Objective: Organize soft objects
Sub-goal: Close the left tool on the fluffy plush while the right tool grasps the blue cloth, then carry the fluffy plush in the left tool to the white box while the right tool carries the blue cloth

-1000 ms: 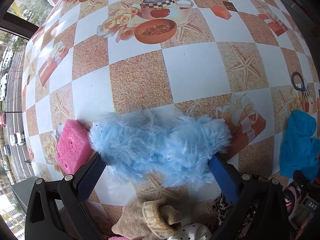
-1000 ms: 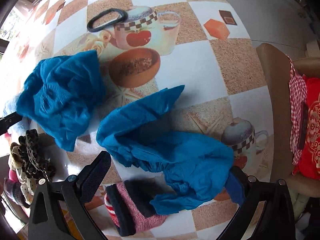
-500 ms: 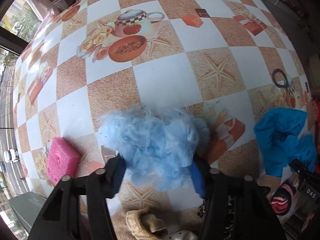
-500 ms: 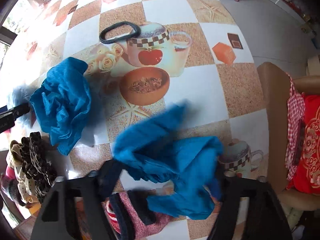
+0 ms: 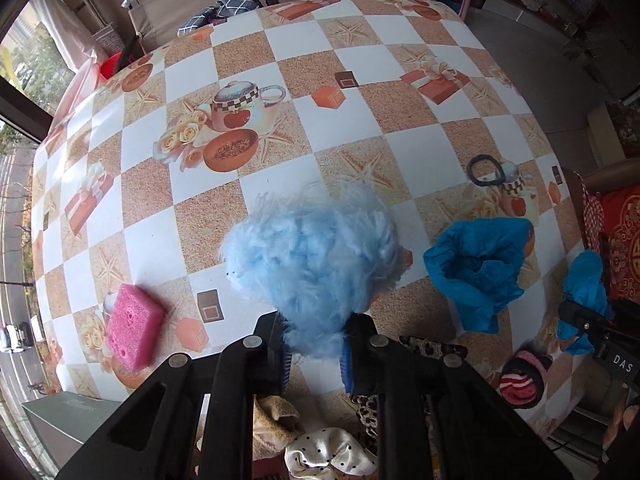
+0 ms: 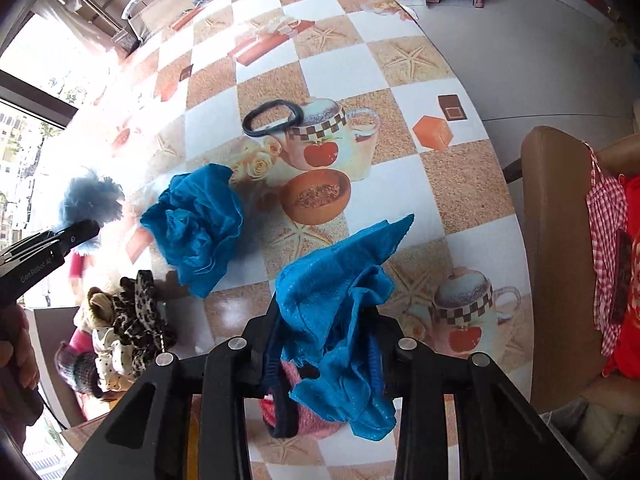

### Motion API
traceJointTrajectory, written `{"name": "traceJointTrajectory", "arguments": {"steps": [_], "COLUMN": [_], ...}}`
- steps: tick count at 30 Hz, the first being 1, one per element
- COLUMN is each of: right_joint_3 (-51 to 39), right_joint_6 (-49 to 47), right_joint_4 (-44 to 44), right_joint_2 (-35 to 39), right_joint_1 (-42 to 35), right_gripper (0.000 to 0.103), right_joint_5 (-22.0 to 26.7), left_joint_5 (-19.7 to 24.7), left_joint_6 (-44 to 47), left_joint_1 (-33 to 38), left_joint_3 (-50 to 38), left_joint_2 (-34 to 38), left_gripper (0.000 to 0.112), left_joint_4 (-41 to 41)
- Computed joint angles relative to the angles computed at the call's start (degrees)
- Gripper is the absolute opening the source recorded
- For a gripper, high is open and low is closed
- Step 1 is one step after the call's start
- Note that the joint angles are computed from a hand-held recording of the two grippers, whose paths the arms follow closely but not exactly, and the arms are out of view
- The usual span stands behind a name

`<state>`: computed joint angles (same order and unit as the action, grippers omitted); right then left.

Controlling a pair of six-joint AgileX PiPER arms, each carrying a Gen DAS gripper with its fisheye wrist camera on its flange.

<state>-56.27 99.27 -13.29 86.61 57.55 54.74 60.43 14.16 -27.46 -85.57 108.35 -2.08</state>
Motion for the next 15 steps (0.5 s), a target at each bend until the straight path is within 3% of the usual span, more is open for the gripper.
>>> {"name": "traceJointTrajectory", "arguments": {"steps": [5, 8, 15], "right_joint_3": [2.37, 0.32, -7.21], "right_joint_6": [4.85, 6.35, 0.24], "right_joint_4": [-1.96, -2.55, -3.05], "right_joint_2": [-4.65, -6.26, -3.35], "right_joint_1": [3.75, 6.83, 6.34], "right_gripper": [0.036, 0.036, 0.036], "right_joint_5": [2.03, 5.90, 7.78], "left_joint_5": [3.88, 3.89, 6.21], "left_joint_6": [-1.27, 5.62, 9.70], "left_joint_1": [-1.19, 6.60, 11.50], "left_joint_3": [-0.42, 3.58, 8.58], "left_joint_2": [-4.83, -8.08, -17.30], "left_gripper": [0.020, 0.020, 0.020], "left_joint_4": [-1.10, -2.58, -5.01]}}
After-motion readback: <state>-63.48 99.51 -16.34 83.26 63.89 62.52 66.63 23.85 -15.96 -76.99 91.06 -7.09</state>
